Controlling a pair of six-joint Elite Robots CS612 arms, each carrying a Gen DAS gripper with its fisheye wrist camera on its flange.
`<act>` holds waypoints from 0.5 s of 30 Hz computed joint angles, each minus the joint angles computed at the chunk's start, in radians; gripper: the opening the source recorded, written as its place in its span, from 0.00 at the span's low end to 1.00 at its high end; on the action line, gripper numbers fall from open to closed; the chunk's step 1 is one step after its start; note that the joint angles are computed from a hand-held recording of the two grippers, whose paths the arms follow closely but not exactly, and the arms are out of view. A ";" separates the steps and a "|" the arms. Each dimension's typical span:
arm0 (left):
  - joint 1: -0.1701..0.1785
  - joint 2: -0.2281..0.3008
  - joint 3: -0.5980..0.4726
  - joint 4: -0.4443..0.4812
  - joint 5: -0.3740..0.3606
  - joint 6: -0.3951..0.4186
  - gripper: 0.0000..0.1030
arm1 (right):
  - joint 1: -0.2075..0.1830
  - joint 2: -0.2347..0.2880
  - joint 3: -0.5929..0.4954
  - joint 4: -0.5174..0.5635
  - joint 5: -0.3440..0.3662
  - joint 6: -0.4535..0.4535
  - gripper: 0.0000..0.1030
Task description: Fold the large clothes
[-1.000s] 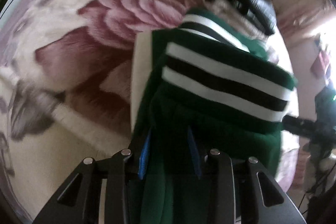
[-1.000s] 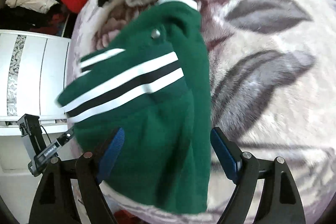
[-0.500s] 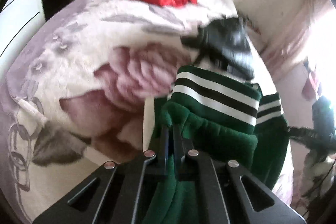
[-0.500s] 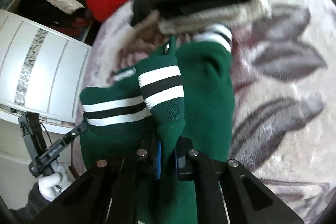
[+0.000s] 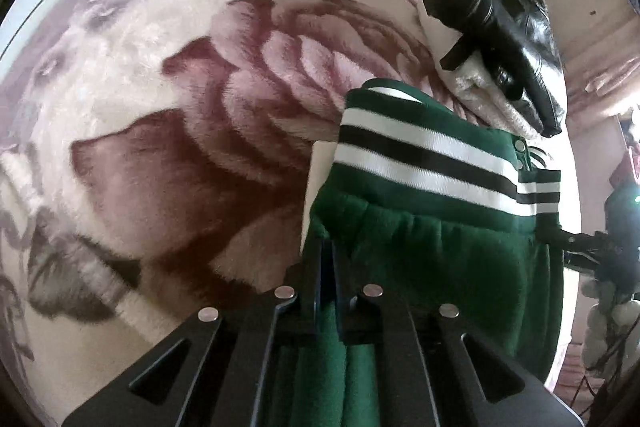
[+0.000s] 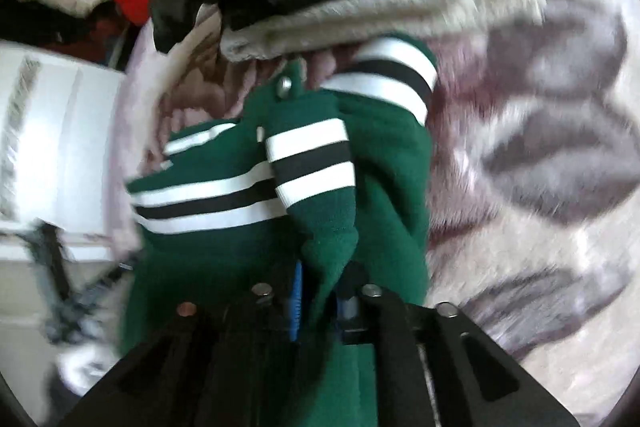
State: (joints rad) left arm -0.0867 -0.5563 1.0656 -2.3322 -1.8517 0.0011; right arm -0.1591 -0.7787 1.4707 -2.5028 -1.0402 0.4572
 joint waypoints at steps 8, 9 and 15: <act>0.004 -0.100 0.171 -0.145 0.061 -0.146 0.35 | -0.038 0.063 0.037 0.114 0.340 -0.100 1.00; 0.003 -0.109 0.188 -0.152 0.078 -0.154 0.52 | -0.034 0.074 0.025 0.147 0.354 -0.125 1.00; 0.002 -0.181 0.347 -0.257 0.215 -0.229 0.72 | -0.015 0.072 0.056 -0.029 0.333 0.012 0.81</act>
State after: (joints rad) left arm -0.0845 -0.7370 1.4123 -2.5891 -1.6371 -0.2280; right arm -0.1741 -0.7062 1.5269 -2.5321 -0.7073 0.4694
